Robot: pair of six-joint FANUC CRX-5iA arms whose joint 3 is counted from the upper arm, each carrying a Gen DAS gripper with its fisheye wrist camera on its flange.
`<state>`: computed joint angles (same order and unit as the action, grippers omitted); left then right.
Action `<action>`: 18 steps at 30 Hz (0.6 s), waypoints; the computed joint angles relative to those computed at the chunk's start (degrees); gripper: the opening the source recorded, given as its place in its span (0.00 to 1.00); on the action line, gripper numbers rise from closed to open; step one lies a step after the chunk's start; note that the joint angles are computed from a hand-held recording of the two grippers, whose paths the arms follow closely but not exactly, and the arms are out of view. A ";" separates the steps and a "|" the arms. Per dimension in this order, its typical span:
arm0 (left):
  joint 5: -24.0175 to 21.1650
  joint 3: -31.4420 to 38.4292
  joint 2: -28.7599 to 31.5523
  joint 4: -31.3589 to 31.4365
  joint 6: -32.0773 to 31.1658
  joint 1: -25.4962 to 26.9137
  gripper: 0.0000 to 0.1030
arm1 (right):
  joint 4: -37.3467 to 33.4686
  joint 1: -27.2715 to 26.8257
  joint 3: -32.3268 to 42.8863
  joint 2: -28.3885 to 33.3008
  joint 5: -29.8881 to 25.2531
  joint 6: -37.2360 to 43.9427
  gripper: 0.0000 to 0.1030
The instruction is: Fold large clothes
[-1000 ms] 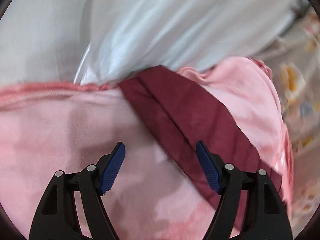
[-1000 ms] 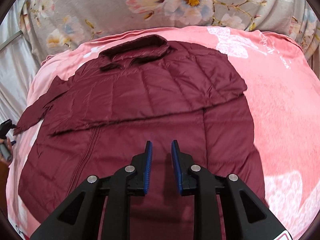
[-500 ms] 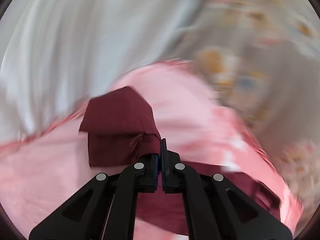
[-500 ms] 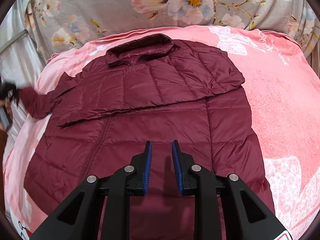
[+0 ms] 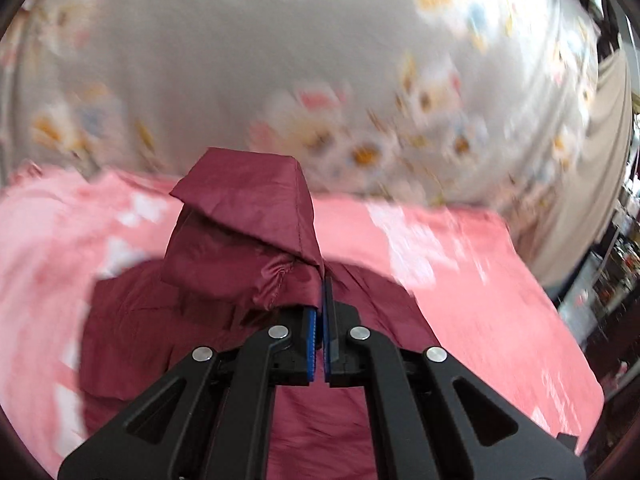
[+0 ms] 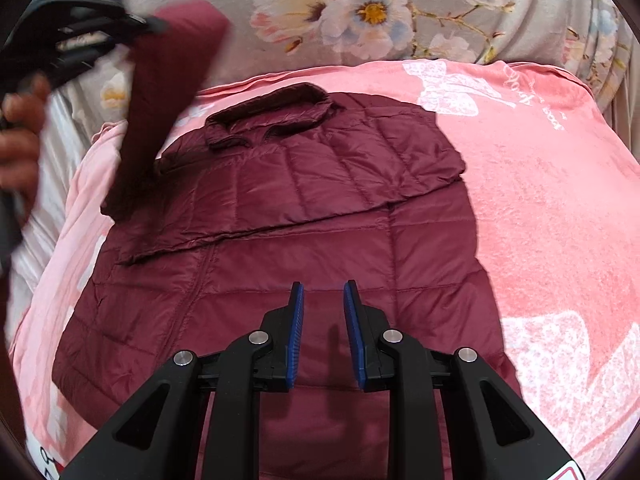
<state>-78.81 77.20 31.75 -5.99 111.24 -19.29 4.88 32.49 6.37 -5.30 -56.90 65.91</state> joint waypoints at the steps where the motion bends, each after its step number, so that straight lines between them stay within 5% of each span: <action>1: -1.87 2.24 2.24 1.13 0.56 -0.29 0.01 | 0.05 -0.40 -0.22 -0.07 0.08 -0.10 0.21; 3: -3.99 3.17 5.02 1.79 2.52 -1.12 0.01 | -0.24 -1.12 -0.49 -0.12 0.15 -0.02 0.21; 8: 0.13 -12.47 0.63 3.13 6.52 -1.77 0.02 | -1.21 -2.94 -0.92 0.24 0.39 0.10 0.21; 10: 4.87 -20.39 -2.91 3.15 7.67 -1.79 0.06 | -1.18 -3.31 -0.94 0.42 0.71 -0.20 0.34; 15: 19.91 -40.65 -15.22 9.33 8.77 0.57 0.68 | 1.28 -3.46 -1.72 0.17 4.45 -2.73 0.52; 18: 28.35 -51.54 -23.07 15.25 8.98 4.34 0.74 | 1.40 -3.83 -0.81 0.69 6.57 -2.97 0.58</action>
